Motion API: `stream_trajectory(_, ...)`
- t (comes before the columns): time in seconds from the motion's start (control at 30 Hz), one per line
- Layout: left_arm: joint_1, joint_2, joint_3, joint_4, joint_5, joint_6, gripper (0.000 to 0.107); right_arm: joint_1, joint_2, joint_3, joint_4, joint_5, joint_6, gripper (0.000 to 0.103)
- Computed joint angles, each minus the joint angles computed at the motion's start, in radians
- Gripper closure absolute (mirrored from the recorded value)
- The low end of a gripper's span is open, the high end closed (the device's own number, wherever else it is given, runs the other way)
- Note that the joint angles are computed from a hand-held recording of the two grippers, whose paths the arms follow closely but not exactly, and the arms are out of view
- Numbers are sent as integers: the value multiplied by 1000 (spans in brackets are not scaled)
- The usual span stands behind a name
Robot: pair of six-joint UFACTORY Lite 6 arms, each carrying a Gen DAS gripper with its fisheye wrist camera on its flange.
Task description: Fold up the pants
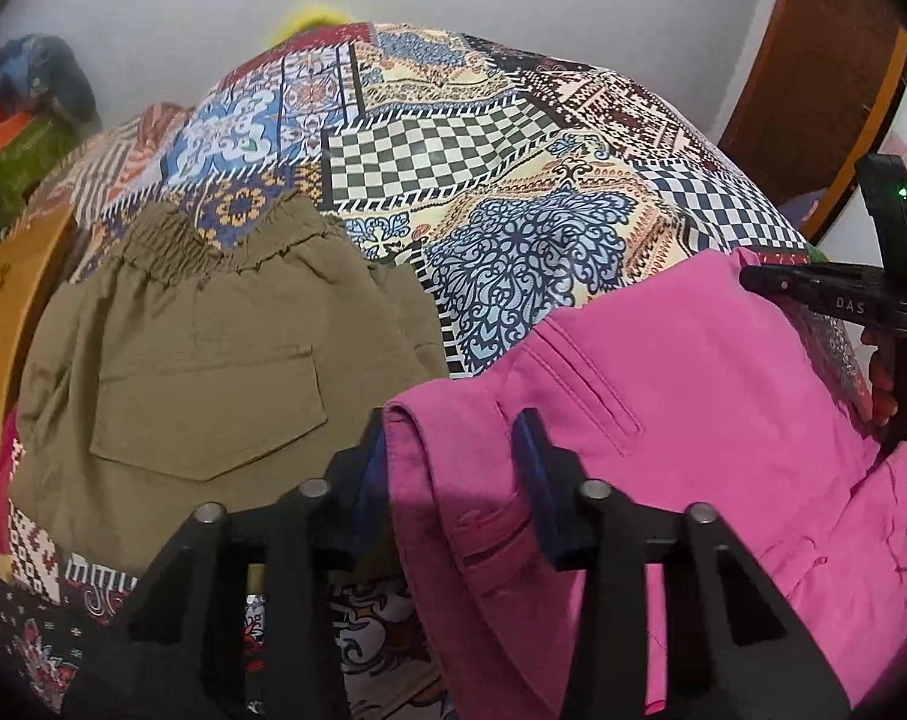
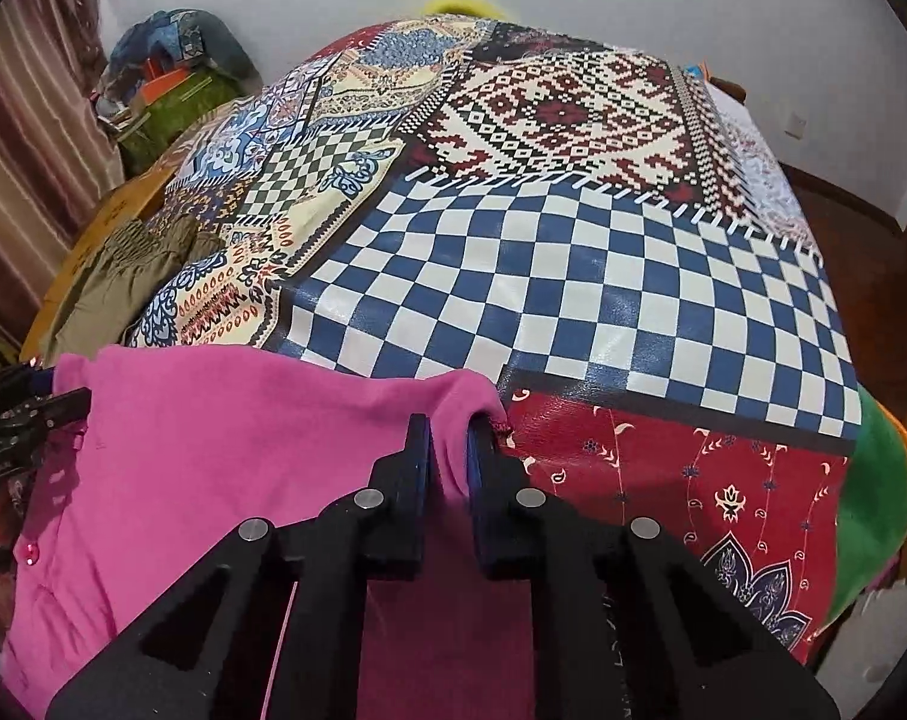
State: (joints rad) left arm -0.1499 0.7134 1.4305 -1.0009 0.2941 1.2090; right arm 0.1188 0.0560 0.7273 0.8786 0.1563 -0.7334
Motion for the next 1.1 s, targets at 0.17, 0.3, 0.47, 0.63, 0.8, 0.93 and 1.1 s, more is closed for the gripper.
stream_trajectory(0.17,10,-39,-26,-8,-7,17,97,20,-52,-11,-204,-22,219,97)
stream_trajectory(0.3,19,-70,-8,69,30,-84,99,-4,-127,-8,-246,2,271,98)
stream_trajectory(0.47,14,-145,6,85,50,-114,100,-3,-242,34,-489,56,517,98)
stream_trajectory(0.63,11,-255,3,108,77,-152,100,14,-378,70,-660,133,701,98)
stream_trajectory(0.8,24,-412,-83,61,104,-90,100,60,-542,78,-822,230,876,98)
stream_trajectory(0.93,31,-543,-172,98,136,-104,100,133,-665,37,-943,296,1029,98)
stream_trajectory(1.1,45,-711,-324,89,155,-69,100,300,-844,-34,-1149,413,1315,98)
